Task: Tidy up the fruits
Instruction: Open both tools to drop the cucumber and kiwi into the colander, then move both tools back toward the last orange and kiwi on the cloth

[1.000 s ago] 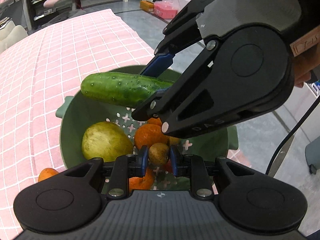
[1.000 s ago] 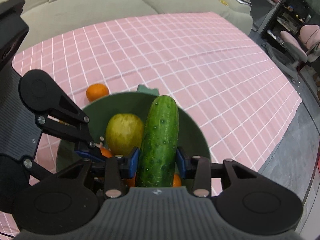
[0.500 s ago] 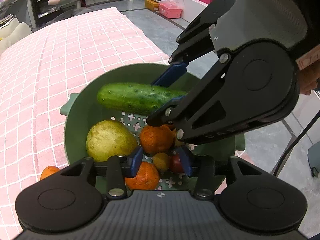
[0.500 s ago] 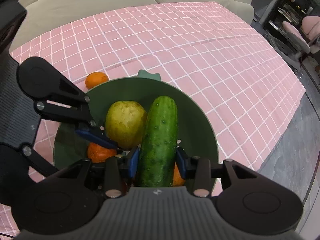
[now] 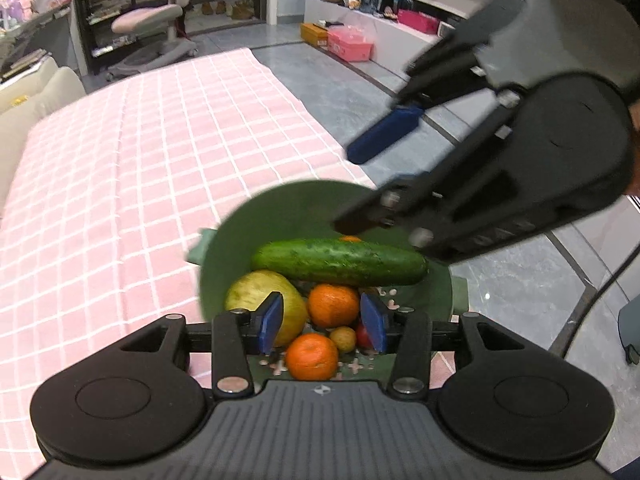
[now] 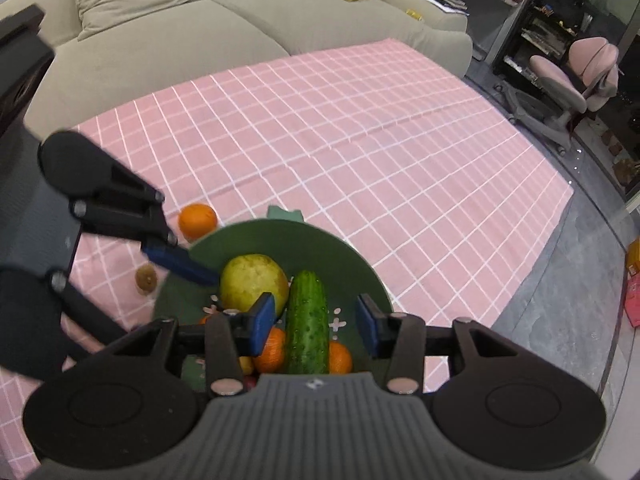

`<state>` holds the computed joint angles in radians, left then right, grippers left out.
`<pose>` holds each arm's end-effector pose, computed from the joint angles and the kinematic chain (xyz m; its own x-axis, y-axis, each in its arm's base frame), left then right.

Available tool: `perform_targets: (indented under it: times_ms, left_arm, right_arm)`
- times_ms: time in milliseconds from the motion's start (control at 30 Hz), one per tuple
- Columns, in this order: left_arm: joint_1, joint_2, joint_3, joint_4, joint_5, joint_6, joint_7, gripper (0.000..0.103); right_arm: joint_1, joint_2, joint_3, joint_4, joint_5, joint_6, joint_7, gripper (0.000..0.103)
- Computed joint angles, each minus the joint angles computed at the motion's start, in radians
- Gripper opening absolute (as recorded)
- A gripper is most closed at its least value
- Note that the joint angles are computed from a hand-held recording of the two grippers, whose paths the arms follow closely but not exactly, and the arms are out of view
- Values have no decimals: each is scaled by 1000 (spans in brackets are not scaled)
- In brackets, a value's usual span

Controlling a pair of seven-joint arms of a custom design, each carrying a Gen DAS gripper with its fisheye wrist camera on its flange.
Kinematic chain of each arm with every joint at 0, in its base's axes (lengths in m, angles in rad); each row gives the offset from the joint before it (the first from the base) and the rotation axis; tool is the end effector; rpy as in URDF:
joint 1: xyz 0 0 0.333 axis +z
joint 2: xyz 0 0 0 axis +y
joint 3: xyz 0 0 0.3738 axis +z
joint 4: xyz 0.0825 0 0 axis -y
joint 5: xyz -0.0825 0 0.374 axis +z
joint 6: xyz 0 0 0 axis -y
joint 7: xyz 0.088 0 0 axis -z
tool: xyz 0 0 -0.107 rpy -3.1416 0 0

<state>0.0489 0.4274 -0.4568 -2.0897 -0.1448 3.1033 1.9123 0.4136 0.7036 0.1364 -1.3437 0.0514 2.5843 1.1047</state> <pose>0.6090 -0.2177 0.3655 -0.5081 -0.8584 0.0710 -0.7083 0.3695 -0.6015 0.7037 0.3907 0.4227 0.7742 -0.6235 0.1094 -0.4926 -0.7019 -0.5144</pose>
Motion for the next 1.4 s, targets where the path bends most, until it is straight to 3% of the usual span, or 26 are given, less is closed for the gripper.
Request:
perform_targets:
  times_ms: [267,500,633,700,833,1033,1200,1333,1400]
  left_arm:
    - [39,-134,-4,-103,-20,27,13,60]
    - [267,-251,-211,-208,-228,40,195,62]
    - [434,-290,-377,-252,-455,46,393,63]
    - [482,-305,-419,-268,-556,40,483,63]
    - [500,-316,-413,-291,-671,27,591,63]
    - [445,-277,-327,-293,-710,34,659,63]
    - [355,-206,-208,-249,-640,13,732,63]
    - [355,-124,-204,-184,-667,-10,880,63]
    - [330,-84,-175,-147,-641,-35,919,63]
  right_arm:
    - [25,-141,-6,-142,-11,37,61,42]
    - [88,-257,-37,-287,-72,103,219,43]
    - [118,-296,-43,-371,-97,174,343,44]
    - [151,-307,-65,-409,-134,206,434,47]
    - [246,-307,-149,-458,-248,238,708,50]
    - [343,-275,-227,-525,-356,366,1080,50]
    - [447,-210,-319,-528,-390,404,1378,50]
    - [545,-139,-414,-507,-411,434,1580,50]
    - [604,-95,-474,-479,-426,446,1670,50]
